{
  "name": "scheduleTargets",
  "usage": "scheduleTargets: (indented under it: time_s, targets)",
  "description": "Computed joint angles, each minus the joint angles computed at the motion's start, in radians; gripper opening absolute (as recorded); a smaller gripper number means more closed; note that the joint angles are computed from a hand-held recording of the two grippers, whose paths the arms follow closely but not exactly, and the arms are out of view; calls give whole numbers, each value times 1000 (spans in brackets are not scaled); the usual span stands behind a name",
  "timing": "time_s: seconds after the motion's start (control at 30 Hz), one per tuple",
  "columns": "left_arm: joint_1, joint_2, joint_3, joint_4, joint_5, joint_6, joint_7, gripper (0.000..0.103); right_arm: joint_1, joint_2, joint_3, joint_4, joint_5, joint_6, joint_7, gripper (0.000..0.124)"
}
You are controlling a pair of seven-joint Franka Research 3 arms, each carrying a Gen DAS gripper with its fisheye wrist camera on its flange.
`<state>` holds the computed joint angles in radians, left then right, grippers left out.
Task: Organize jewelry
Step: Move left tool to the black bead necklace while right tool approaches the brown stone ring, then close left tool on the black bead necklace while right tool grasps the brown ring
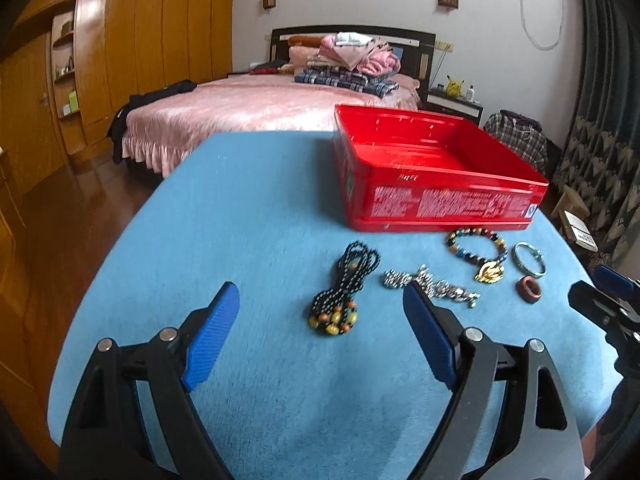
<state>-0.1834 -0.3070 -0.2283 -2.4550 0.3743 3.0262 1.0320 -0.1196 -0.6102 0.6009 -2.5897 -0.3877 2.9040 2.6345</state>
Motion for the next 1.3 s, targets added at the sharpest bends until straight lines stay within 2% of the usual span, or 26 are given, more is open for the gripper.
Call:
scheduleTargets:
  time_s: [0.23, 0.4, 0.5, 0.57, 0.6, 0.67, 0.77, 1.0, 1.1, 1.17, 1.3]
  targets:
    - [-15, 40, 9, 24, -21, -17, 11, 80, -4, 5, 10, -9, -4, 0, 19, 95]
    - [-79, 85, 55, 64, -114, -56, 97, 74, -7, 6, 12, -11, -10, 6, 25, 95]
    - [-129, 96, 96, 70, -226, -73, 195, 65, -10, 9, 15, -9, -13, 9, 28, 95]
    - [-152, 105, 114, 71, -298, -78, 256, 47, -8, 17, 10, -5, -13, 7, 22, 95]
    - [-150, 106, 112, 71, -319, -78, 271, 44, -9, 20, 11, -3, -13, 6, 24, 95]
    - [-164, 105, 121, 64, -373, -68, 319, 25, -13, 24, 17, 4, -16, -7, 32, 95]
    - [-156, 95, 107, 49, -401, -53, 332, 21, -20, 25, 30, 20, -36, -54, 60, 97]
    - [-179, 15, 86, -19, -424, -71, 298, 20, 29, 59, -15, 25, -66, -68, 86, 97]
    - [-144, 18, 45, -13, -350, -82, 250, 27, 53, 72, -41, 20, -71, -57, 92, 97]
    - [-151, 26, 51, -9, -337, -83, 246, 35, 65, 75, -51, 18, -75, -55, 92, 97]
    - [-128, 55, 31, 12, -283, -75, 208, 37, 82, 86, -71, 14, -76, -45, 90, 96]
